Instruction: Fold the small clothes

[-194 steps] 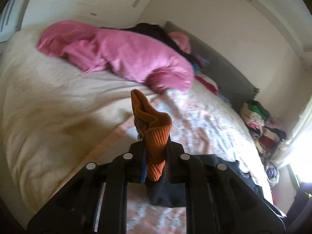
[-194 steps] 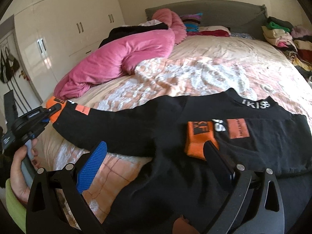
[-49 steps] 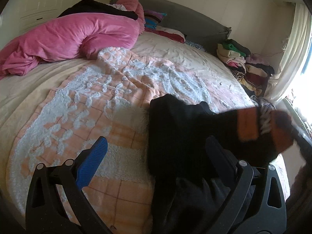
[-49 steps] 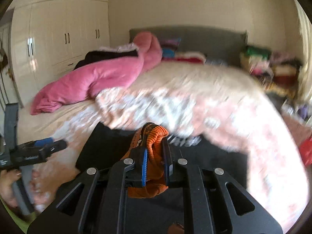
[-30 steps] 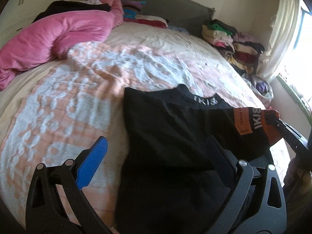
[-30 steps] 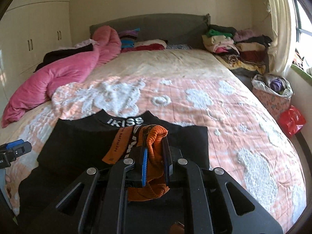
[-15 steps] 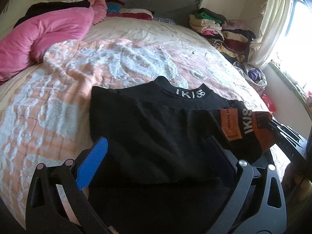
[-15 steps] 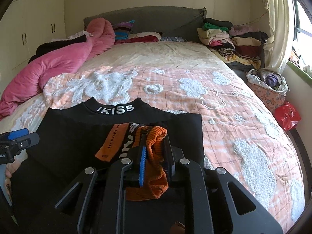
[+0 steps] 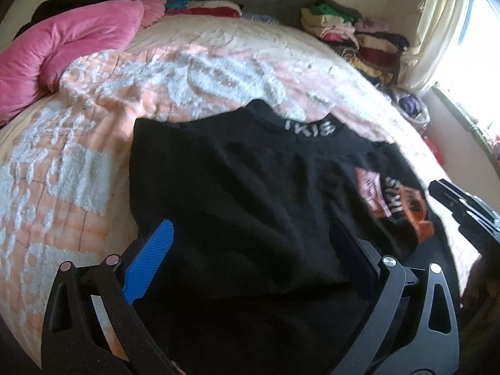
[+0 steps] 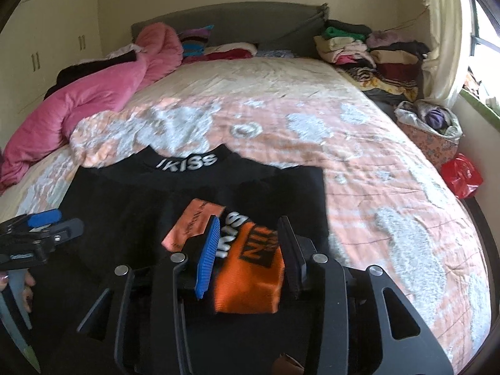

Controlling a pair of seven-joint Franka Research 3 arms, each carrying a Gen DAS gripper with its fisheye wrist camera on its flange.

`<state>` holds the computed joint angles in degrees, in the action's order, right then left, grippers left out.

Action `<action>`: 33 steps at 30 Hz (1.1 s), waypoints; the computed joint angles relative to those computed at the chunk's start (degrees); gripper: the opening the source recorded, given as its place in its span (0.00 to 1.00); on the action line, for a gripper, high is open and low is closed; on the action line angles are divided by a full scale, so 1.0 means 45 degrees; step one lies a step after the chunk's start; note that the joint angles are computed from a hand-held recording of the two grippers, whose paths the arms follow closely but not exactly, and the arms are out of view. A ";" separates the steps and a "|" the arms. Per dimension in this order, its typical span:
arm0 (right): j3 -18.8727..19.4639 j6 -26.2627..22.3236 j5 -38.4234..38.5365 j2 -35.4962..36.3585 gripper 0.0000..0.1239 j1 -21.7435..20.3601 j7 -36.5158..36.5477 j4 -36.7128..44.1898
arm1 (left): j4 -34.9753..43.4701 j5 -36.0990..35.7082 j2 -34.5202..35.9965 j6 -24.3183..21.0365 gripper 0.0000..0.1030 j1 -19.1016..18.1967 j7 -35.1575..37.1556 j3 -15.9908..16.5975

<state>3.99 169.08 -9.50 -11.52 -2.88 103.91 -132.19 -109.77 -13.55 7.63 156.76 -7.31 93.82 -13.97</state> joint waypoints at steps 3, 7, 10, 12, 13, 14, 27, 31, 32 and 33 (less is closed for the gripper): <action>-0.0499 -0.0214 0.1349 0.0071 0.33 0.0915 -0.1342 0.0063 | 0.0030 0.0287 0.0149 -0.0208 0.91 0.0003 -0.0269 0.0097; -0.0594 -0.0451 0.2413 0.0137 0.36 0.1522 -0.2540 0.0170 | -0.0224 0.0175 0.0128 -0.0052 0.91 0.0131 0.0010 0.0020; -0.0711 -0.0754 0.3276 0.0227 0.36 0.1953 -0.3457 0.0323 | -0.0416 0.0098 0.0031 0.0093 0.91 0.0155 0.0193 -0.0003; -0.0614 -0.1060 0.3341 0.0340 0.37 0.1963 -0.3609 0.0463 | -0.0503 -0.0063 -0.0018 0.0143 0.91 0.0177 0.0314 -0.0020; -0.0576 -0.1145 0.3337 0.0381 0.37 0.1948 -0.3606 0.0494 | -0.0530 -0.0180 -0.0039 0.0154 0.91 0.0195 0.0399 -0.0032; -0.0616 -0.1249 0.3555 0.0430 0.37 0.2030 -0.3751 0.0535 | -0.0545 -0.0266 -0.0055 0.0158 0.91 0.0201 0.0449 -0.0035; -0.0392 -0.2241 0.2220 0.0698 0.41 0.1700 -0.2169 0.0516 | -0.0653 -0.0485 -0.0156 0.0205 0.91 0.0127 0.0615 0.0038; -0.0360 -0.1803 0.1998 0.0386 0.44 0.1728 -0.1874 0.0164 | -0.0704 -0.0535 -0.0189 0.0279 0.91 0.0126 0.0670 0.0031; -0.0367 -0.1619 0.2075 0.0266 0.46 0.1749 -0.1873 0.0032 | -0.0703 -0.0538 -0.0187 0.0280 0.91 0.0121 0.0668 0.0034; -0.0360 -0.1470 0.2133 0.0162 0.49 0.1750 -0.1858 -0.0085 | -0.0709 -0.0537 -0.0191 0.0276 0.91 0.0118 0.0660 0.0037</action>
<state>2.37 162.46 0.10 -10.79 4.99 95.55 -132.57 -112.96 -15.97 6.77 158.00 -6.78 96.79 -13.81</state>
